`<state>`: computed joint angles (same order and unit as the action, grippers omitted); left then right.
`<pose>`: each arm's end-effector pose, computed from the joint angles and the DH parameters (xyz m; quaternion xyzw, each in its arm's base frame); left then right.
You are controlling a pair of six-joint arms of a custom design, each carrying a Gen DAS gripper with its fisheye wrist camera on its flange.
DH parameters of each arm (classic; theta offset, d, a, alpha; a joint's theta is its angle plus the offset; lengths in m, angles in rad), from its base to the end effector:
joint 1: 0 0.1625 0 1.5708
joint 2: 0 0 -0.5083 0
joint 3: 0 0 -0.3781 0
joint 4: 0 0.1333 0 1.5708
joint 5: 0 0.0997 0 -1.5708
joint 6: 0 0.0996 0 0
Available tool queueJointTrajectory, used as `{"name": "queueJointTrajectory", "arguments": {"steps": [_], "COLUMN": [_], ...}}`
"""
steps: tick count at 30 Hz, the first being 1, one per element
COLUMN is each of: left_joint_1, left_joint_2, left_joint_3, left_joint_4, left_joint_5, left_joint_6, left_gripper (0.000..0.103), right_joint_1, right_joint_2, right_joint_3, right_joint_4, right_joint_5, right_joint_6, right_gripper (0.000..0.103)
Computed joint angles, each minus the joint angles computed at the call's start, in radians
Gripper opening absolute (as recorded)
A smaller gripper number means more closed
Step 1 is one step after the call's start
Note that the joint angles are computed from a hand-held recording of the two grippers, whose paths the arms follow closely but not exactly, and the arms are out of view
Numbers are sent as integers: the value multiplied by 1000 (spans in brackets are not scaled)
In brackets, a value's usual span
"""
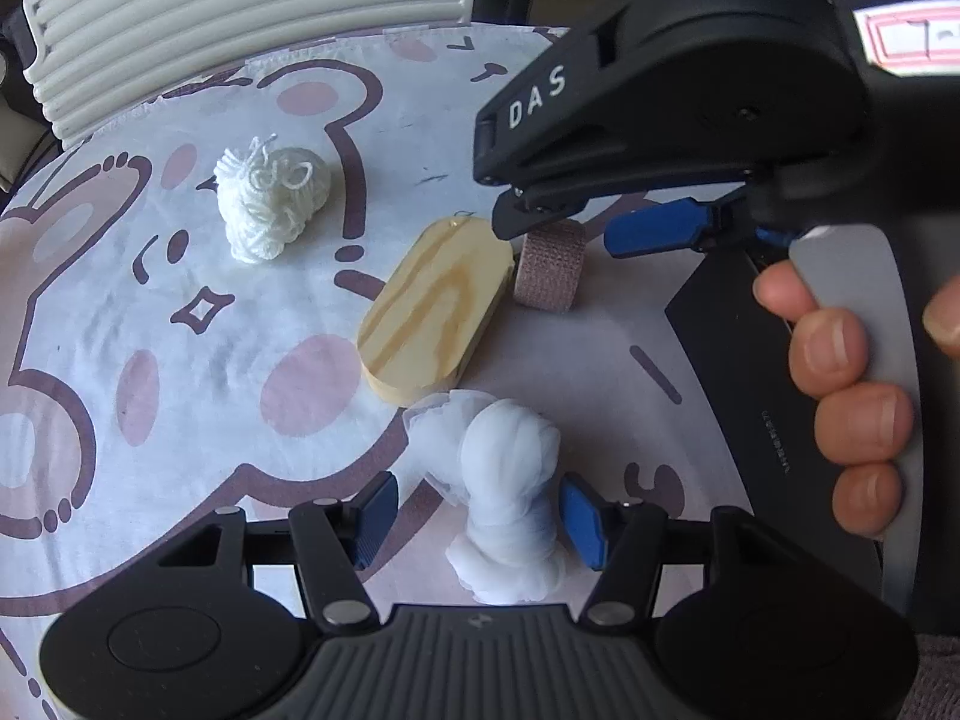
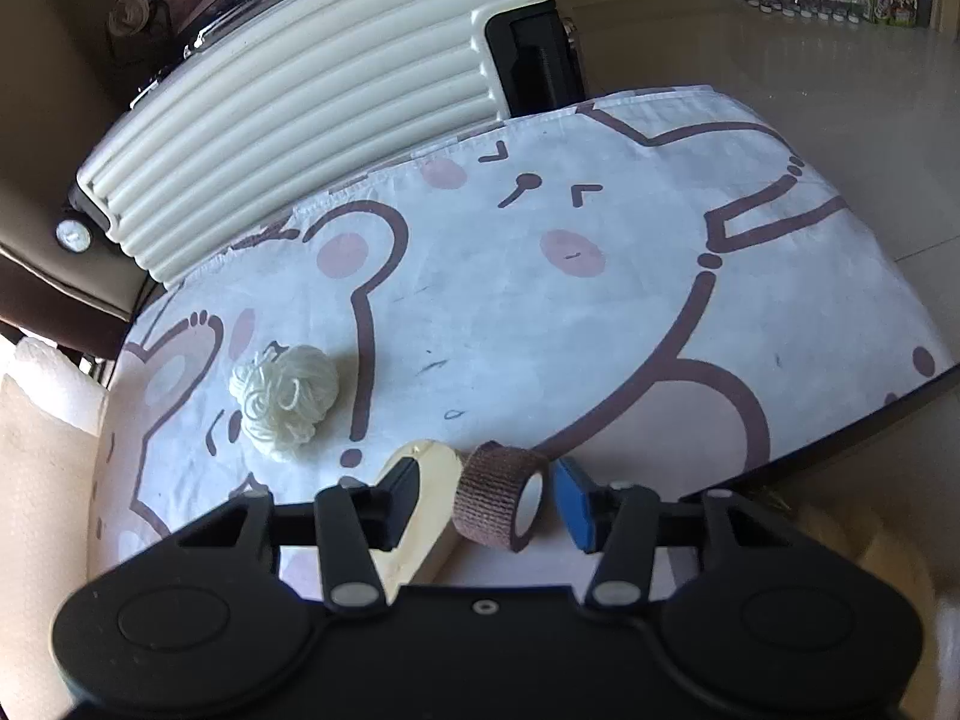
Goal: Organize objects
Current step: 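Close the left tool on the white plush figure while the right tool grasps the brown tape roll, then lift the white plush figure and brown tape roll and carry both to the black box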
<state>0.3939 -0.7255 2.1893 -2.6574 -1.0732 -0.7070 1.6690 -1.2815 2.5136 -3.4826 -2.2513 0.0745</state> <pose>-0.3749 -0.3516 0.0057 0.2665 0.9151 -0.0887 0.2892 0.1092 -0.3880 0.2955 -0.1007 -0.8900 0.3402 0.2864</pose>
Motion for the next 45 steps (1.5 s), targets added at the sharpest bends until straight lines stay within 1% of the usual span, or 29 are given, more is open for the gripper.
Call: {"name": "queueJointTrajectory", "arguments": {"steps": [2, 5, 6, 7, 8, 9, 12, 13, 17, 19, 21, 22, 23, 29, 34, 37, 38, 41, 45], "left_joint_1": [4, 10, 11, 12, 14, 14, 12, 12, 16, 18, 19, 19, 20, 19, 5, -11, -27, -35, -65], "left_joint_2": [-1, -3, -5, -7, -9, -11, -17, -20, -32, -38, -41, -42, -43, -60, -77, -85, -101, -122, -160], "left_joint_3": [-3, -8, -8, -8, -7, -7, -5, -4, 4, 7, 8, 8, 9, 12, 8, 0, 9, 14, 24], "left_joint_4": [12, 26, 22, 19, 15, 12, 20, 23, 23, 25, 27, 28, 29, 33, 56, 75, 87, 103, 142], "left_joint_5": [-11, -29, -35, -40, -44, -46, -45, -46, -48, -50, -51, -50, -48, -22, 5, 21, 24, 44, 65], "left_joint_6": [0, -2, -1, -3, -6, -10, -11, -12, -16, -17, -18, -20, -23, -66, -106, -137, -159, -179, -227], "left_gripper": [55, 49, 43, 35, 32, 31, 30, 30, 30, 30, 30, 30, 30, 30, 30, 30, 30, 30, 30], "right_joint_1": [9, 9, 10, 15, 22, 26, 37, 37, 29, 22, 9, 1, 1, 6, 20, 39, 46, 71, 110], "right_joint_2": [4, -17, -21, -21, -18, -14, 1, 6, 19, 23, 19, 11, 5, -20, -52, -74, -82, -112, -159], "right_joint_3": [-6, -12, -16, -20, -23, -25, -30, -30, -27, -28, -24, -19, -20, -15, -9, -4, -2, 3, 13], "right_joint_4": [20, 67, 83, 97, 106, 114, 132, 128, 105, 117, 122, 114, 123, 121, 132, 145, 151, 173, 211], "right_joint_5": [-23, -1, 0, -7, -20, -33, -74, -82, -76, -67, -41, -15, -11, 12, 32, 32, 31, 23, 7], "right_joint_6": [-6, 33, 53, 67, 79, 88, 111, 115, 127, 127, 135, 137, 141, 97, 77, 73, 72, 74, 76], "right_gripper": [46, 43, 43, 43, 43, 43, 43, 42, 41, 41, 31, 26, 26, 25, 25, 25, 25, 25, 25]}}
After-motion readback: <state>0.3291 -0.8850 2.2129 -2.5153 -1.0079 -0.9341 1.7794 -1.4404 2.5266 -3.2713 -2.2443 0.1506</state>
